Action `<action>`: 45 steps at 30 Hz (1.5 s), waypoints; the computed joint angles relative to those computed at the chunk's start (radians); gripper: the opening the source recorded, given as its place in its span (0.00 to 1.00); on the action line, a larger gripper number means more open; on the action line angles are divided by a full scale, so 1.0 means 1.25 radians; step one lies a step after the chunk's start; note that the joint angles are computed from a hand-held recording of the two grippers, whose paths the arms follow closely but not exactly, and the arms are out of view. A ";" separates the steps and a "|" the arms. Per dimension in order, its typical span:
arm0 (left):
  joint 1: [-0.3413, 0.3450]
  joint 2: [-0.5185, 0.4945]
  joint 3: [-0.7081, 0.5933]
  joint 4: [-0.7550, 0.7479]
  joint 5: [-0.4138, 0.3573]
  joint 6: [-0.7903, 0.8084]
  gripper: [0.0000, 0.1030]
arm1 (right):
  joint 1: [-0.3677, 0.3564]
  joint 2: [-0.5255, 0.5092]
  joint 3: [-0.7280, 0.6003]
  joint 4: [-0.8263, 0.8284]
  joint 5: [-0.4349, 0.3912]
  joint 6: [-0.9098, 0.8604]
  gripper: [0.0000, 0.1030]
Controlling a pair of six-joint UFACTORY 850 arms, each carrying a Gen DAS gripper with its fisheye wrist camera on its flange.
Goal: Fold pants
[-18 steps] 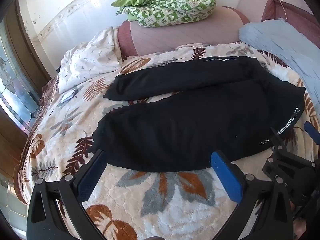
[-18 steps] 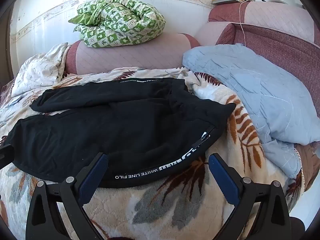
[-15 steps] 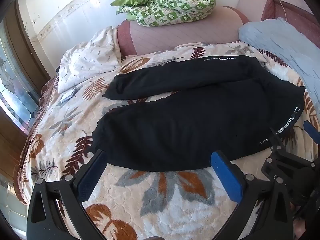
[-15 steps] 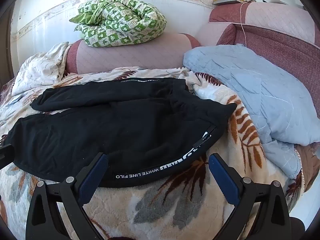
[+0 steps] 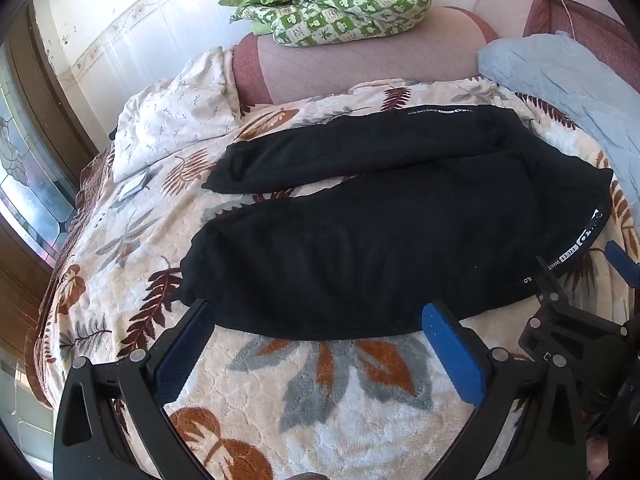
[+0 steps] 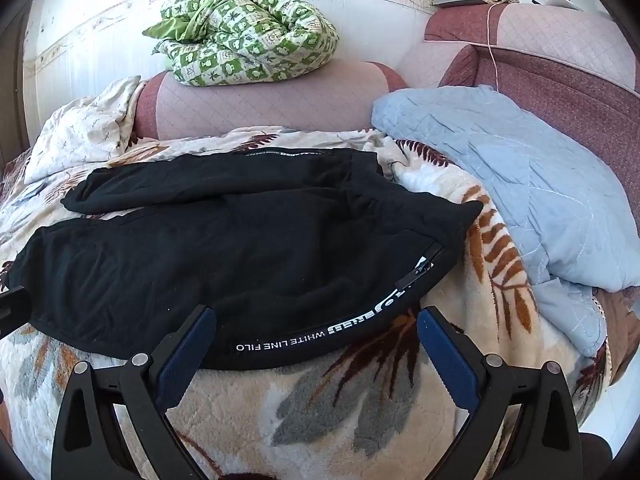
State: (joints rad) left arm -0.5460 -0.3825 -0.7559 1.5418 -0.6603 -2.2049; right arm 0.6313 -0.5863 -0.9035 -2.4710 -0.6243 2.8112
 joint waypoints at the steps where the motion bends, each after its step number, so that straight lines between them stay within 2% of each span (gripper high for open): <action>1: -0.001 0.000 0.000 0.000 0.000 -0.002 1.00 | 0.000 0.000 0.000 -0.001 0.000 0.000 0.99; 35: 0.018 0.005 0.013 0.000 0.043 0.006 1.00 | 0.008 -0.021 -0.024 0.028 0.036 -0.051 0.99; 45: 0.022 0.007 0.013 0.002 0.053 0.000 1.00 | 0.012 -0.025 -0.024 0.021 0.029 -0.053 0.99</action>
